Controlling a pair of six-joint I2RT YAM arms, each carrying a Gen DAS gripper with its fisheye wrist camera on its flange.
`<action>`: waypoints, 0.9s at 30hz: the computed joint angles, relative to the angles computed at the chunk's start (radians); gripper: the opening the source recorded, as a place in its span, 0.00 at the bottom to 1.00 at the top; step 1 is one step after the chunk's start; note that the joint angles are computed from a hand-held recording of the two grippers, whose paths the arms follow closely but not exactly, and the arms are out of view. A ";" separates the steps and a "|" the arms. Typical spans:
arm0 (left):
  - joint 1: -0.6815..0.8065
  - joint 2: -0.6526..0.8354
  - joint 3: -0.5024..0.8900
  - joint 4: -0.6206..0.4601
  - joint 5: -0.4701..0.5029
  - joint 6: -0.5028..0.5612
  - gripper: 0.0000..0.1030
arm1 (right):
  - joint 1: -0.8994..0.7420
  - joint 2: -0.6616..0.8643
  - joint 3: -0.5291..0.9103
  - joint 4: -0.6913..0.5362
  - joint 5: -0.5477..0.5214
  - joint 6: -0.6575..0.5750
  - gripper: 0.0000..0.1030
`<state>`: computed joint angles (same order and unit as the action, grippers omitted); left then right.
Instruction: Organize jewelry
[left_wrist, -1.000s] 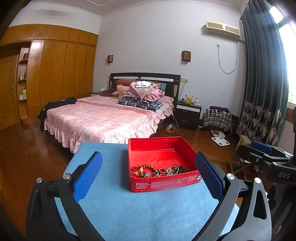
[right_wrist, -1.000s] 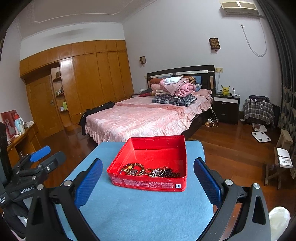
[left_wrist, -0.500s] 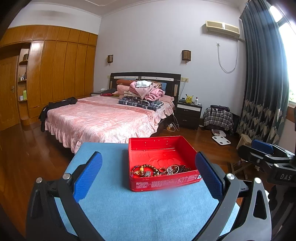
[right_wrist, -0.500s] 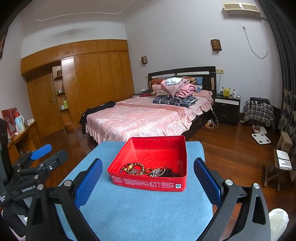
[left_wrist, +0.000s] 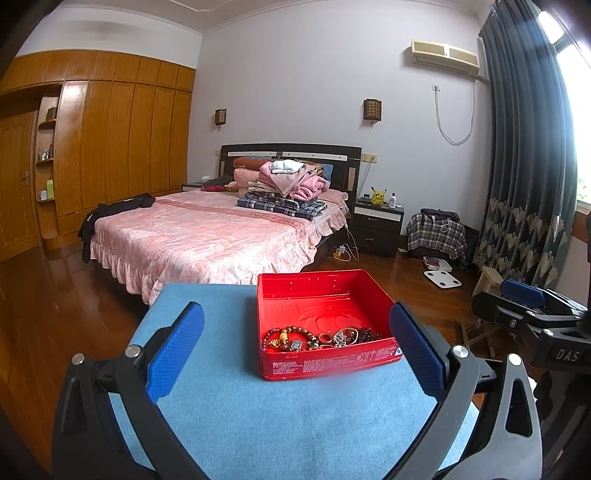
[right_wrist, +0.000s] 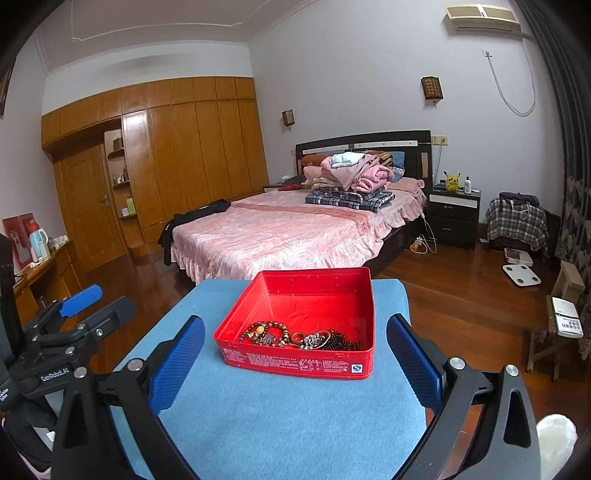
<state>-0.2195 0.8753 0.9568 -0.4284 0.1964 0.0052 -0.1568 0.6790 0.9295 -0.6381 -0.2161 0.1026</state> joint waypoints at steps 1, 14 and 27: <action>-0.004 -0.001 0.000 0.000 -0.004 -0.002 0.95 | -0.001 -0.001 0.001 -0.002 -0.001 0.000 0.94; 0.032 -0.001 -0.018 0.016 0.026 0.015 0.95 | 0.001 -0.007 -0.011 -0.001 0.003 -0.001 0.94; 0.017 -0.002 -0.013 0.012 0.009 -0.002 0.95 | 0.007 -0.019 -0.037 0.002 0.027 -0.012 0.94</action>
<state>-0.2028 0.8732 0.9442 -0.4160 0.2052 0.0037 -0.1502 0.6601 0.8927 -0.6359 -0.1891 0.0901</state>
